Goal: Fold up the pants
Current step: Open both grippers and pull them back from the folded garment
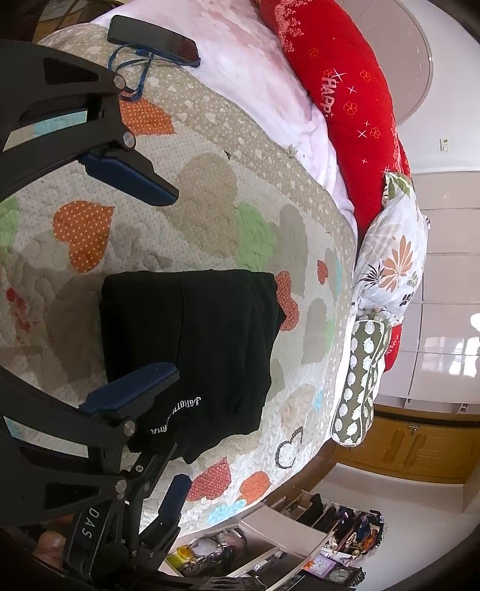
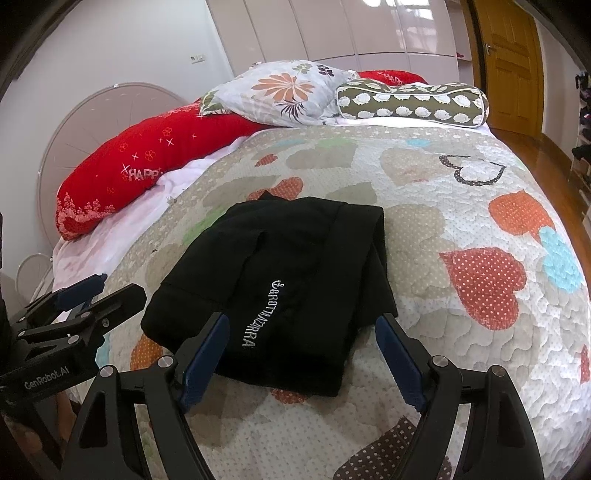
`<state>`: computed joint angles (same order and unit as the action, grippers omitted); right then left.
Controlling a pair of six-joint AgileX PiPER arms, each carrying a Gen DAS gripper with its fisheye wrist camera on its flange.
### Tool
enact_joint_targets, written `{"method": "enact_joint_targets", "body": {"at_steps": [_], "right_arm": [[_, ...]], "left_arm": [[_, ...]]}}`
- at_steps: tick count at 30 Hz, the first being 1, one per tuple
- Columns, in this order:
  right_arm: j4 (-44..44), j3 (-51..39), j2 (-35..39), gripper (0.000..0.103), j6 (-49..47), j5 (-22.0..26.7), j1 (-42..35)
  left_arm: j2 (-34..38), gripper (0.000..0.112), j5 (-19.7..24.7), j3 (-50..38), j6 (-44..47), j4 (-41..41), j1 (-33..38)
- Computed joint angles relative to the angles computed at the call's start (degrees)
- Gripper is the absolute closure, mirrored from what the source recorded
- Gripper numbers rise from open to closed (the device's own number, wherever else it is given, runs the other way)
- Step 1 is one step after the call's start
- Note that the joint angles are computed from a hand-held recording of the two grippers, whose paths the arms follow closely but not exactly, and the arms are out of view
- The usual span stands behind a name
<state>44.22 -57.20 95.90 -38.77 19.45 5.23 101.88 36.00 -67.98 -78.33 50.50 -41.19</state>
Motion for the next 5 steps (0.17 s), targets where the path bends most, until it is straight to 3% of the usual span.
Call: {"method": "enact_joint_targets", "body": {"at_steps": [5], "right_arm": [[0.28,0.39,-0.47,0.02,-0.33,0.47,-0.56]], "left_arm": [[-0.59,0.025,-0.33,0.92,-2.07,1.47,-0.69]]}}
